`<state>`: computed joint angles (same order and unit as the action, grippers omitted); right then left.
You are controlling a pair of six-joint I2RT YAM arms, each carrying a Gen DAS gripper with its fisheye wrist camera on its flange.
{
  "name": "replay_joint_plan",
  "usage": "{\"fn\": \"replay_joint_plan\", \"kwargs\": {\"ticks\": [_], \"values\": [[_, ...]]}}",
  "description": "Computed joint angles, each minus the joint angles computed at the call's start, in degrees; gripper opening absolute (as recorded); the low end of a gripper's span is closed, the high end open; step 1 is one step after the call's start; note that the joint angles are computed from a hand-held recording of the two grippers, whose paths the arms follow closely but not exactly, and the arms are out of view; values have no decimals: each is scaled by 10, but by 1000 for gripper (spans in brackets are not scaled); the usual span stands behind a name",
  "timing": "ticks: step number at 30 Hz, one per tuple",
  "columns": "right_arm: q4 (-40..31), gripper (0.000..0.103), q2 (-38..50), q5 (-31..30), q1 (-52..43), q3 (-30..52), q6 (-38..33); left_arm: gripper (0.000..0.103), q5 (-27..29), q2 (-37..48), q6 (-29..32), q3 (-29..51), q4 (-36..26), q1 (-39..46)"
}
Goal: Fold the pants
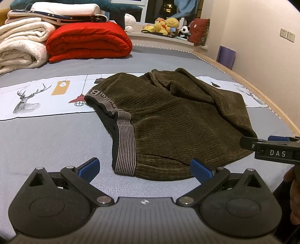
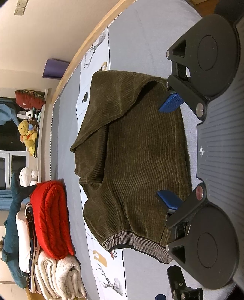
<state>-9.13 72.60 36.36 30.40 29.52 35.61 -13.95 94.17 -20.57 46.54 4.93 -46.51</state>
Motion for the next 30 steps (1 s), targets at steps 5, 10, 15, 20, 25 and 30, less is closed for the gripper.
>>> {"fn": "replay_joint_plan", "kwargs": {"ticks": [5,10,15,20,25,30], "values": [[0,91,3,1,0,1,0,103,-1,-1,-1,2,-2,-2],[4,91,3,1,2,-1,-2,103,-1,-2,-4,2,-4,-2],[6,91,2,0,2,-2,-4,103,0,-3,-5,2,-6,-2],[5,91,2,0,2,-2,-4,103,1,0,-1,5,-5,-2],[8,91,0,-2,1,-3,-3,103,0,2,0,5,-4,-3],[9,91,0,-3,0,-3,-3,103,-1,3,-1,3,-3,-4]]}}
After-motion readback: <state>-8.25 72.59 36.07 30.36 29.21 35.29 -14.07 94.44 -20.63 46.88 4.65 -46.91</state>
